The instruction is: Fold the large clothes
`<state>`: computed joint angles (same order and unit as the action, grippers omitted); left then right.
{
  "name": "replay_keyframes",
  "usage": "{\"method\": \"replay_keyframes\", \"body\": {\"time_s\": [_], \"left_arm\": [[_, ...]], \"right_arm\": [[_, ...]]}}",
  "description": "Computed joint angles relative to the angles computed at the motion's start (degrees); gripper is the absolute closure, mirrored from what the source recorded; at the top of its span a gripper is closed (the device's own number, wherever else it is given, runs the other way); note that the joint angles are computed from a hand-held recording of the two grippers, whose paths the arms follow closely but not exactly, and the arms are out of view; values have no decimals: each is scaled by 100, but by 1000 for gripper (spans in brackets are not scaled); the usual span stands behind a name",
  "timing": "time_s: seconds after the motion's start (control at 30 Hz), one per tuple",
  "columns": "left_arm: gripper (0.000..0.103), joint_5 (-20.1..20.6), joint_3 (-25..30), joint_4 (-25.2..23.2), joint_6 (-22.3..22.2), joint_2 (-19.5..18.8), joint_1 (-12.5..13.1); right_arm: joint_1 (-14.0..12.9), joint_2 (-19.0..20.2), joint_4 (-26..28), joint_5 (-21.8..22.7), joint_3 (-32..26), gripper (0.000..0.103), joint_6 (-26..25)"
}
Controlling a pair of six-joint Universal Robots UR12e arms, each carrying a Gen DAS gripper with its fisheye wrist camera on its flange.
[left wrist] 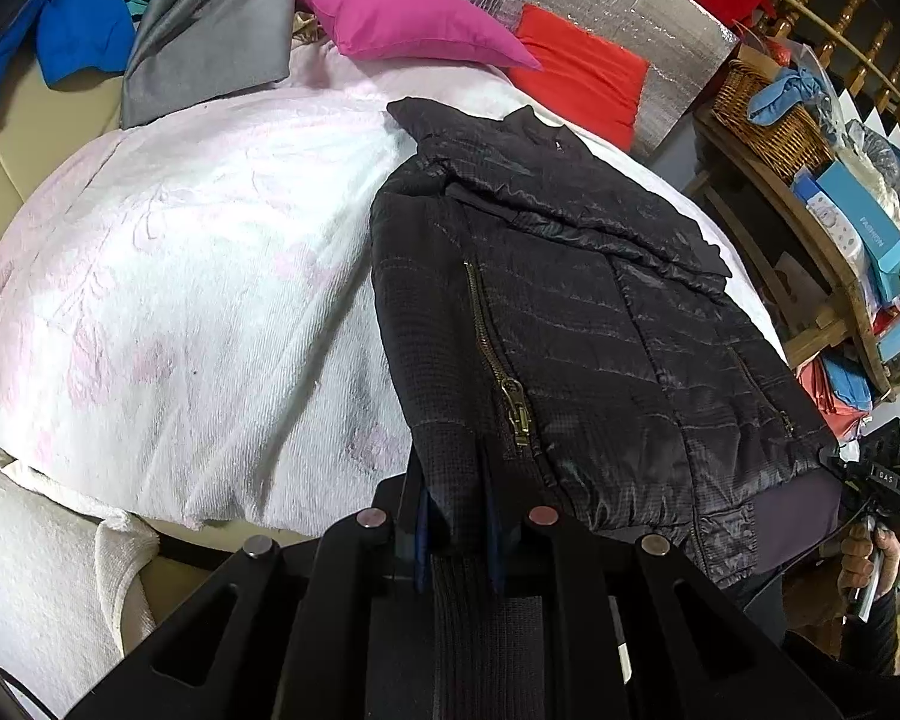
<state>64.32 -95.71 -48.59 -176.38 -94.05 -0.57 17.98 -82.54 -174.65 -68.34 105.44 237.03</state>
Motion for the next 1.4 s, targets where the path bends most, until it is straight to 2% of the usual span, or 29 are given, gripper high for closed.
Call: {"method": "replay_keyframes", "body": {"time_s": [0.43,0.67,1.4], "left_arm": [[87,-153,1,-11,29,-31,70],[87,-90,13,-45,16,-42,52],[87,-37,16,-128,65,-44,44]], "right_arm": [[3,-73,-50,-23,89,90,35],[-65,-59,-120,124,138,90,75],[-55,-71,-177,128,173,90,94]]}}
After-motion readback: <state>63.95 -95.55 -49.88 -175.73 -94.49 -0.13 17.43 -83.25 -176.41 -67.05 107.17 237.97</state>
